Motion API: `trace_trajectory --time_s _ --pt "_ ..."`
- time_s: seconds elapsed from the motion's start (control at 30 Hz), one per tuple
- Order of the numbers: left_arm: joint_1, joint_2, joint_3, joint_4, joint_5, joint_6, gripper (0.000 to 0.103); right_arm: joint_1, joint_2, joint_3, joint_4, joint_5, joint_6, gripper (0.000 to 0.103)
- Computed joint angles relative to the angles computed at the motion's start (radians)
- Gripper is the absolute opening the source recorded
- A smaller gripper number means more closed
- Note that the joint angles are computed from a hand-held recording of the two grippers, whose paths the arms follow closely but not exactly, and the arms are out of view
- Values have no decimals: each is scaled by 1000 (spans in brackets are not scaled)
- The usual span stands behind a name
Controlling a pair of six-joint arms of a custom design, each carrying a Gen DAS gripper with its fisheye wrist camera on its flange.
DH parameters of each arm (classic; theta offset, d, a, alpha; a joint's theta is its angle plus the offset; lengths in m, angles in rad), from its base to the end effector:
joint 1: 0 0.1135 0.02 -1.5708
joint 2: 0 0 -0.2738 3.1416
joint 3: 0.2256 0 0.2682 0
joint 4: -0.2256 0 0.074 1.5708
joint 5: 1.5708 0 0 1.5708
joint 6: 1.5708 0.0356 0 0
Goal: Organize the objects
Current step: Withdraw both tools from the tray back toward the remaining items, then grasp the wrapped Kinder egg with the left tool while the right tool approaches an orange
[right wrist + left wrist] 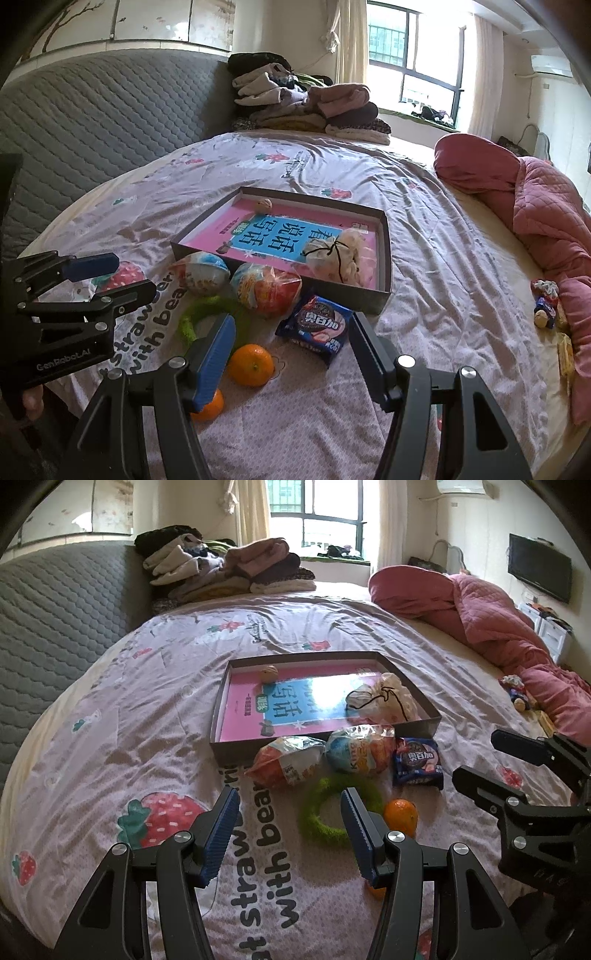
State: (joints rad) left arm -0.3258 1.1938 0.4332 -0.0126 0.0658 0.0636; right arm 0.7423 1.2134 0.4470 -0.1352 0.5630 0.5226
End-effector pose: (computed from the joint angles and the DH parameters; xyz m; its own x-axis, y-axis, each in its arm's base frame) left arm 0.2156 -0.0753 0.1548 -0.6372 0.2822 -0.7172 0.4053 0.9142 -0.0003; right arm 0.1740 0.1339 0.1503 -0.6644 -0.0366 -0.7465 0.0046 0.9986 -0.0531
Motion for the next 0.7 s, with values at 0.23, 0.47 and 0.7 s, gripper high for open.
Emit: trace_trajectory --time_s 0.23,0.47,0.7 --pt "-3 -8 -16 -6 -2 3 59 18 26 -8 6 -5 22 63" --pt "9 -12 -31 -8 6 11 59 22 50 -14 17 -12 35 63" --pt "11 1 -47 1 4 19 59 26 94 -20 39 -29 44 63"
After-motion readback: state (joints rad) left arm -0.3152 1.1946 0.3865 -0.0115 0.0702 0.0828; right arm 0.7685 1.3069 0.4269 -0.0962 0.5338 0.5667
